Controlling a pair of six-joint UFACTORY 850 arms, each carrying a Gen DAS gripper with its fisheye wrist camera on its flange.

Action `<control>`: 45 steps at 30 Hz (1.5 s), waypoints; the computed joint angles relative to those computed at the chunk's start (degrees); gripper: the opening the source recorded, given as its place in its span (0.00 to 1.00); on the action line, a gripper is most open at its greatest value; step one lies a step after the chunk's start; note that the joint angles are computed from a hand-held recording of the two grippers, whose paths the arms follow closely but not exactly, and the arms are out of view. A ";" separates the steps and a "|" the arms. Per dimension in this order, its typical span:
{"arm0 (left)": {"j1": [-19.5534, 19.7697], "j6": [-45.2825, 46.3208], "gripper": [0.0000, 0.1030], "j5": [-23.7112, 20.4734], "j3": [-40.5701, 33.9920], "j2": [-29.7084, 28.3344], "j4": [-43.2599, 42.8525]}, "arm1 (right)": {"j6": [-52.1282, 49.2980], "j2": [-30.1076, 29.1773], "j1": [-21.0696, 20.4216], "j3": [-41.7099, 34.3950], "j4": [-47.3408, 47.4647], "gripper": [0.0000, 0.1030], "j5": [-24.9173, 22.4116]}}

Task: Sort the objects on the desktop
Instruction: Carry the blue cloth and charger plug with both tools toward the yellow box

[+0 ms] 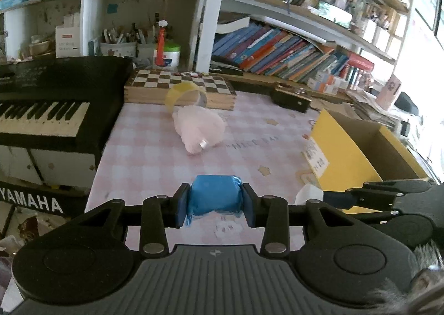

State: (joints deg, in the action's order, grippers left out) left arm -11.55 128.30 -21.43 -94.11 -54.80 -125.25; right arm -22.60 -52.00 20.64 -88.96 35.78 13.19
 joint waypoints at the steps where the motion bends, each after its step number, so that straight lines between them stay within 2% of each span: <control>1: 0.12 0.45 0.35 -0.56 1.18 0.61 -0.12 | -0.66 0.45 0.36 0.83 1.29 0.34 0.40; 11: 1.79 7.89 0.35 -6.11 14.12 7.74 -4.66 | -2.11 4.96 4.14 8.86 8.05 0.34 5.09; 24: 3.06 11.33 0.34 -12.71 24.86 13.59 -4.94 | -3.17 10.15 8.07 17.41 13.66 0.34 10.23; 35: 2.45 10.19 0.34 -14.69 28.79 15.40 1.80 | -0.11 13.43 10.25 24.36 19.48 0.34 12.85; 45: 0.53 7.89 0.34 -15.90 27.92 14.83 8.75 | 1.75 16.11 11.19 29.66 25.80 0.34 17.00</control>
State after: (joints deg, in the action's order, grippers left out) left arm -11.02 136.19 -37.33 -66.18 -39.97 -116.50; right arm -20.85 -35.88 31.84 -59.30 61.58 30.19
